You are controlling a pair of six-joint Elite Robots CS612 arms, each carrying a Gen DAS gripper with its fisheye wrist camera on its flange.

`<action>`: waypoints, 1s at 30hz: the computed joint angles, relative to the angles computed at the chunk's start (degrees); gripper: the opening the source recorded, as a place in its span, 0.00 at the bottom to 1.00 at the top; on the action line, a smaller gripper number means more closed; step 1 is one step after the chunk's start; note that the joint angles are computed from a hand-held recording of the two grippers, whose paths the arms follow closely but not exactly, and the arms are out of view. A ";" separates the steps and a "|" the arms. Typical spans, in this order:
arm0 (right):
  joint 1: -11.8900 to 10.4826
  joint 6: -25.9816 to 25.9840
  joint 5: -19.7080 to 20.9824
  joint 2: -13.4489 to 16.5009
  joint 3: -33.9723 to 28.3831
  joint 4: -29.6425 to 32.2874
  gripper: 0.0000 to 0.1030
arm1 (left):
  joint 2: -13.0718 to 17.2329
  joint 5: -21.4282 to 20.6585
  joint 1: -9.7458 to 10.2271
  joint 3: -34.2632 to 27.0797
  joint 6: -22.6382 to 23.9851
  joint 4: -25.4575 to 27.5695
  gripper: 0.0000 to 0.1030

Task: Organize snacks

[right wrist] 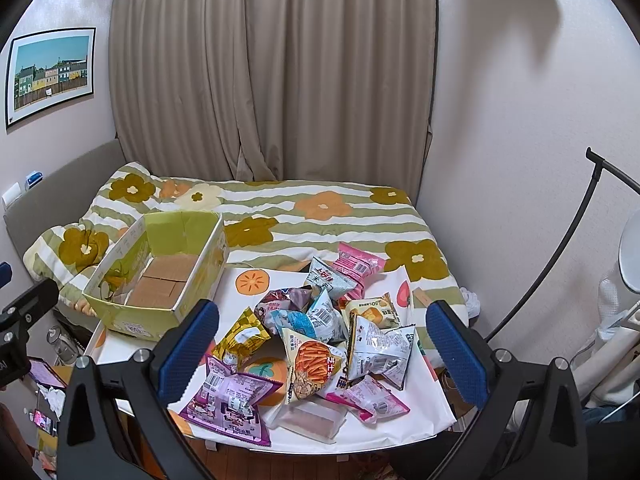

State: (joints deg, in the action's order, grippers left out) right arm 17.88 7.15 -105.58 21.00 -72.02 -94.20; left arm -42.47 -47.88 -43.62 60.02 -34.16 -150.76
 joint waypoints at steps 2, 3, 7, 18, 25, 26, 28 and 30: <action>0.02 -0.02 -0.15 -0.08 0.10 -0.01 1.00 | -0.02 -0.05 0.02 0.03 0.04 -0.08 1.00; 0.01 -0.03 -0.08 -0.07 0.11 -0.06 1.00 | -0.02 -0.01 0.02 0.02 -0.02 -0.05 1.00; 0.02 -0.05 -0.07 -0.04 0.11 -0.05 1.00 | -0.04 -0.09 0.03 0.16 0.06 -0.27 1.00; 0.10 0.00 -0.14 0.01 0.08 0.21 1.00 | 0.14 -1.45 0.22 -0.01 0.06 -0.13 1.00; 0.16 0.00 -0.19 0.02 0.08 0.23 1.00 | 0.12 -1.46 0.27 -0.07 0.07 0.06 1.00; 0.17 -0.02 -0.27 -0.07 0.18 0.26 1.00 | 0.12 -1.46 0.26 -0.05 0.05 0.04 1.00; 0.17 0.03 -0.22 -0.06 0.17 0.27 1.00 | 0.10 -1.55 0.27 -0.04 0.09 0.00 1.00; 0.19 0.02 -0.30 -0.16 0.30 0.29 1.00 | 0.12 -1.48 0.24 -0.01 0.11 -0.04 1.00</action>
State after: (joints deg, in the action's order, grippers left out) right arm 18.07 7.17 -105.88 20.84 -71.72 -93.91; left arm -42.35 -49.35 -43.38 60.01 -34.05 -150.80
